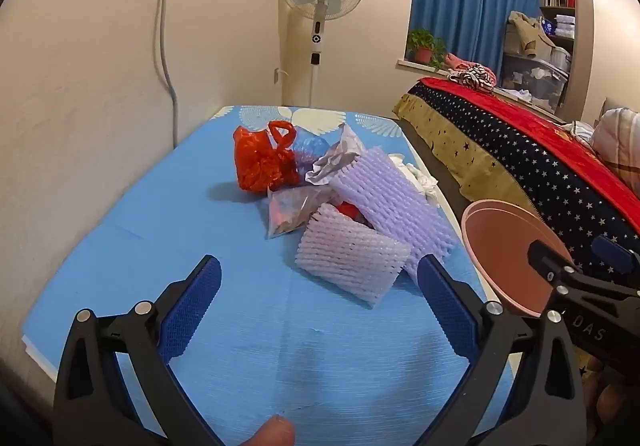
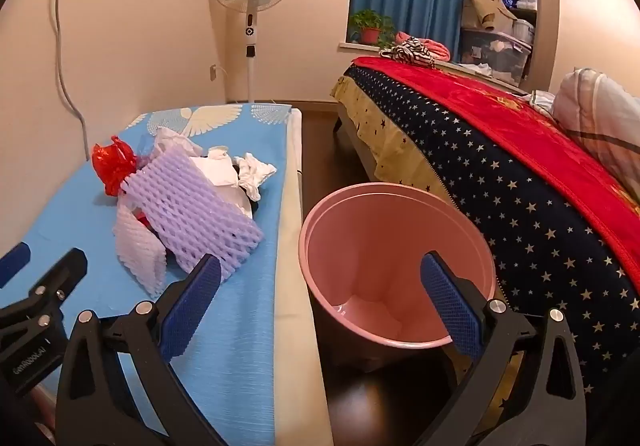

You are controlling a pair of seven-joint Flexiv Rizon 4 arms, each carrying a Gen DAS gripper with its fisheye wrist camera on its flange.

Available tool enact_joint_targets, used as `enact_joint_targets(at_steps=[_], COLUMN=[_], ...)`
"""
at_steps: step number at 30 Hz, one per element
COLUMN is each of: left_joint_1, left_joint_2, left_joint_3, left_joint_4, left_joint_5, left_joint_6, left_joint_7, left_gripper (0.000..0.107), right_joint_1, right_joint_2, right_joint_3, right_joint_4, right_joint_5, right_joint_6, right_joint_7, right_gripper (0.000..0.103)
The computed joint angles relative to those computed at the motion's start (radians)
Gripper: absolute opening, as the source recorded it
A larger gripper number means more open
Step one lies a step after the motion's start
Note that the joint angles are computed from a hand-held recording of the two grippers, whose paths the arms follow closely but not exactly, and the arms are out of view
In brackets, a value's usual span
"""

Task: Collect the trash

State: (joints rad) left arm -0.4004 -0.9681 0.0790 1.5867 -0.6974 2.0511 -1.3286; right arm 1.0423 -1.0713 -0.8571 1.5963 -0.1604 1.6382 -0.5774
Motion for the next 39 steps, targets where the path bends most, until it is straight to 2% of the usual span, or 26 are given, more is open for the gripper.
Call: enact_joint_targets(at_steps=[3, 8, 9, 11, 39], left_joint_1=[0.009, -0.056, -0.056, -0.042, -0.032], left_joint_2=[0.006, -0.017, -0.017, -0.013, -0.007], left_joint_3=[-0.009, 0.063, 0.063, 0.047, 0.031], left_joint_4=[0.012, -0.026, -0.025, -0.018, -0.012], left_joint_5=[0.022, -0.065, -0.066, -0.048, -0.041], left_joint_6=[0.016, -0.040, -0.039, -0.030, -0.016], left_joint_7=[-0.001, 0.039, 0.038, 0.031, 0.033], left_gripper=[0.095, 0.095, 0.095, 0.095, 0.095], right_joint_1=[-0.012, 0.021, 0.001, 0.000, 0.018], right_joint_2=[-0.010, -0.015, -0.004, 0.000, -0.012], right_joint_3=[0.001, -0.033, -0.007, -0.004, -0.029], right_joint_4=[-0.015, 0.007, -0.014, -0.009, -0.004], right_joint_5=[-0.008, 0.000, 0.015, 0.012, 0.013], right_joint_6=[0.015, 0.027, 0.003, 0.002, 0.002], right_joint_7=[-0.018, 0.005, -0.022, -0.019, -0.016], right_gripper=[0.098, 0.098, 0.098, 0.098, 0.097])
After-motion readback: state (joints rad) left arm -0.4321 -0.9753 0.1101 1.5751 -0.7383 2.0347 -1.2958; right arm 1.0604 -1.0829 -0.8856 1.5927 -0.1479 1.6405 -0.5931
